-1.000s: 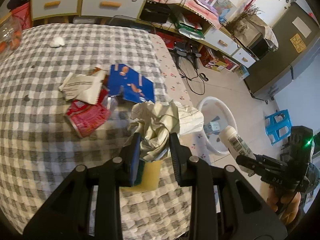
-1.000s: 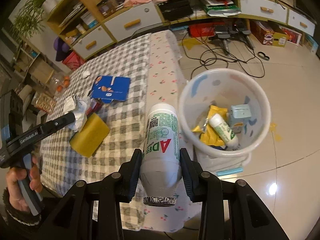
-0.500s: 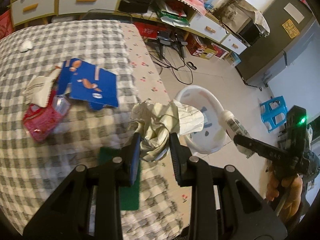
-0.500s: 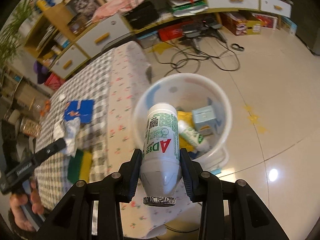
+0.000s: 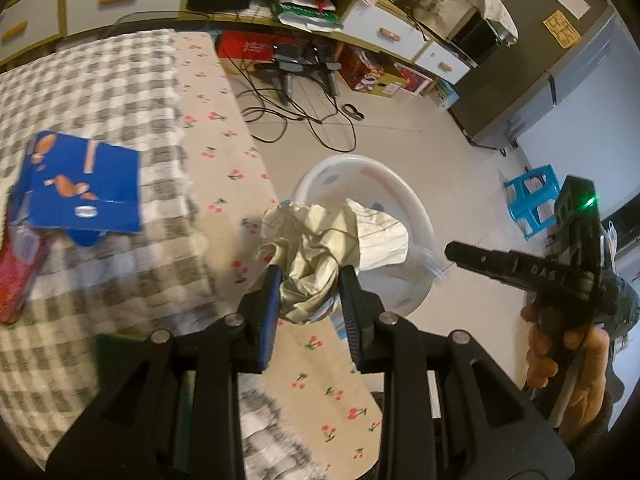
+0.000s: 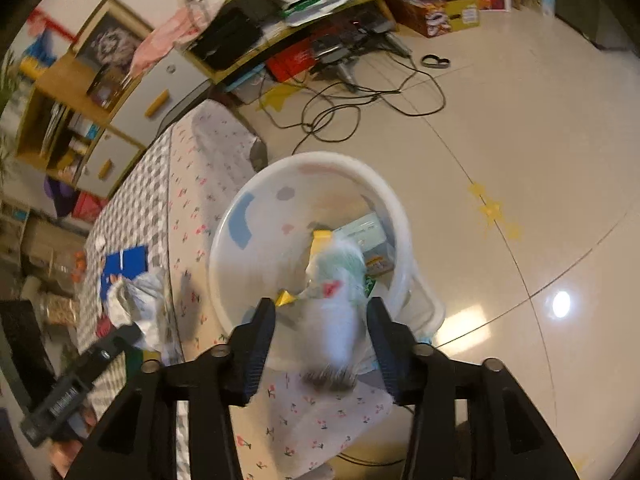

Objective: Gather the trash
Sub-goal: 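Open both tools to drop the paper and bottle into the bucket, then grasp the green-and-yellow sponge with the left tool while the right tool grasps the torn blue box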

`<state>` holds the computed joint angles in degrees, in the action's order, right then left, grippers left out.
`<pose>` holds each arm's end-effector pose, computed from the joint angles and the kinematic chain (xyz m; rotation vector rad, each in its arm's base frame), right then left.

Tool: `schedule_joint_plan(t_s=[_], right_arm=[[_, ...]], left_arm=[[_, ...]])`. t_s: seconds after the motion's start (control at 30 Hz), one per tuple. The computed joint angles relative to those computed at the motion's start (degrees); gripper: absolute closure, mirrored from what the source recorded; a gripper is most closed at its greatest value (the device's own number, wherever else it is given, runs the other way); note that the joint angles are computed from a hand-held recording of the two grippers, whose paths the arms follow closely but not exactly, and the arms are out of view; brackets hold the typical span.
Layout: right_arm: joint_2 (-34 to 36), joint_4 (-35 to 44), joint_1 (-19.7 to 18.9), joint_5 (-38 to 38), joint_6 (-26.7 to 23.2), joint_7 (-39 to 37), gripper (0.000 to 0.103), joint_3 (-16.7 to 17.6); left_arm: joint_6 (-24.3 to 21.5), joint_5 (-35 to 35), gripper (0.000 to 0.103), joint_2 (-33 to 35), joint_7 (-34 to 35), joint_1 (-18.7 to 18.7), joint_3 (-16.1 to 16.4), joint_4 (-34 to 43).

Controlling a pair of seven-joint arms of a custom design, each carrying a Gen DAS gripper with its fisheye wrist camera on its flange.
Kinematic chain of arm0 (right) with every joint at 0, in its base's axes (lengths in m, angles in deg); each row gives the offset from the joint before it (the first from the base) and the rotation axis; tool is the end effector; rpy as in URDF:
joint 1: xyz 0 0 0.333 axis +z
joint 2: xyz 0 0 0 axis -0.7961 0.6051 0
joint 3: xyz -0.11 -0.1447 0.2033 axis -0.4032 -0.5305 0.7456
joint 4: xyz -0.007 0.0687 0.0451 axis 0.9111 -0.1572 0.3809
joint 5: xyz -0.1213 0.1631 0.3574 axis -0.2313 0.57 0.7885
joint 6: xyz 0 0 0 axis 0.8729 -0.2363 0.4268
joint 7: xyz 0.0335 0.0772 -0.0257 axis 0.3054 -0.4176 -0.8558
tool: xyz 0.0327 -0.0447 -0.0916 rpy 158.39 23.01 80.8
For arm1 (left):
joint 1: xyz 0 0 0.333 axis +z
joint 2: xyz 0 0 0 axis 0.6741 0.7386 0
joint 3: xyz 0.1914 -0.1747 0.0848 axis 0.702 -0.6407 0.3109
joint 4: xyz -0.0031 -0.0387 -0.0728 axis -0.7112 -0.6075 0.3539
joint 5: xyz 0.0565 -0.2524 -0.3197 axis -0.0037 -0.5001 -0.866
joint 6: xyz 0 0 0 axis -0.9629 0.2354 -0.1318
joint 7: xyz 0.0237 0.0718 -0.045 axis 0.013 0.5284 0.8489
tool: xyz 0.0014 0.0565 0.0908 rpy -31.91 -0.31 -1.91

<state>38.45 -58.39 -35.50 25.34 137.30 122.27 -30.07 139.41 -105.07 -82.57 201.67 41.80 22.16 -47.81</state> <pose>0.5341 0.2104 0.4003 -1.7059 2.0284 0.0435 0.5249 -0.0012 0.3801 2.0237 -2.1770 0.9729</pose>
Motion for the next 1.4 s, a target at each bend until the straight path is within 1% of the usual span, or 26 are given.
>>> schedule_joint_plan(t_s=[0.17,0.37,0.4,0.47,0.5,0.53,0.57,0.6,0.67,0.8,1.0,1.07,1.13,1.4], right_arm=[[-1.31,-0.87,-0.58,-2.18,0.33,0.97,0.053,-0.22],[-3.23,-2.83,-1.38,-6.42,0.03,2.48,0.052,-0.15],[-3.59,-3.22,-1.52,-6.87,0.06,2.71,0.051,-0.15],[-4.16,-3.88,-1.77,-7.37,0.16,2.92,0.047,-0.21],[-4.51,-4.26,-1.91,-7.62,0.20,3.12,0.043,-0.22],[-4.75,-4.50,-2.02,-7.76,0.24,3.29,0.042,-0.23],[-5.03,-4.79,-2.12,-7.73,0.30,3.27,0.039,-0.29],[-5.22,-4.98,-2.21,-7.69,0.33,3.20,0.038,-0.34],[-5.34,-5.04,-2.37,-7.92,0.23,3.27,0.037,-0.30],[-5.47,-4.89,-2.41,-8.06,0.12,3.28,0.035,-0.21],[-5.53,-4.45,-1.68,-6.18,0.88,1.47,0.032,-0.07],[-5.31,-4.05,-1.47,-6.44,0.84,1.55,0.031,0.22],[-5.07,-3.63,-1.12,-6.61,0.72,1.65,0.031,0.53],[-4.98,-2.98,0.71,-8.24,0.33,1.96,0.031,1.86]], left_arm=[[0.03,-0.23,0.072,1.71,1.00,-0.67,-0.91,1.33],[0.96,-2.33,0.072,3.80,4.03,-1.08,-1.87,2.92],[0.63,-4.30,0.069,4.18,6.01,-1.21,-1.79,3.25],[0.82,-7.24,0.053,4.46,8.81,-1.18,-1.98,3.52],[1.11,-7.01,0.035,4.61,8.49,-1.06,-2.31,3.74],[1.69,-6.38,0.024,4.51,7.70,-0.96,-2.67,3.69],[2.12,-6.20,0.022,4.37,7.68,-0.92,-2.82,3.55],[2.64,-5.42,0.022,4.30,7.33,-0.89,-3.01,3.42],[4.28,-1.60,0.021,3.94,4.78,-0.78,-3.53,2.86],[6.39,0.92,0.018,2.83,3.46,-1.04,-3.09,1.48],[6.61,3.88,0.016,-0.62,0.38,-0.65,-1.26,-1.27],[6.80,5.19,0.014,-2.25,-0.12,-0.42,-0.37,-2.51],[6.87,6.25,0.010,-3.69,-0.75,-0.47,0.41,-3.66],[5.30,12.54,0.009,-8.86,-4.25,1.54,4.02,-7.76]])
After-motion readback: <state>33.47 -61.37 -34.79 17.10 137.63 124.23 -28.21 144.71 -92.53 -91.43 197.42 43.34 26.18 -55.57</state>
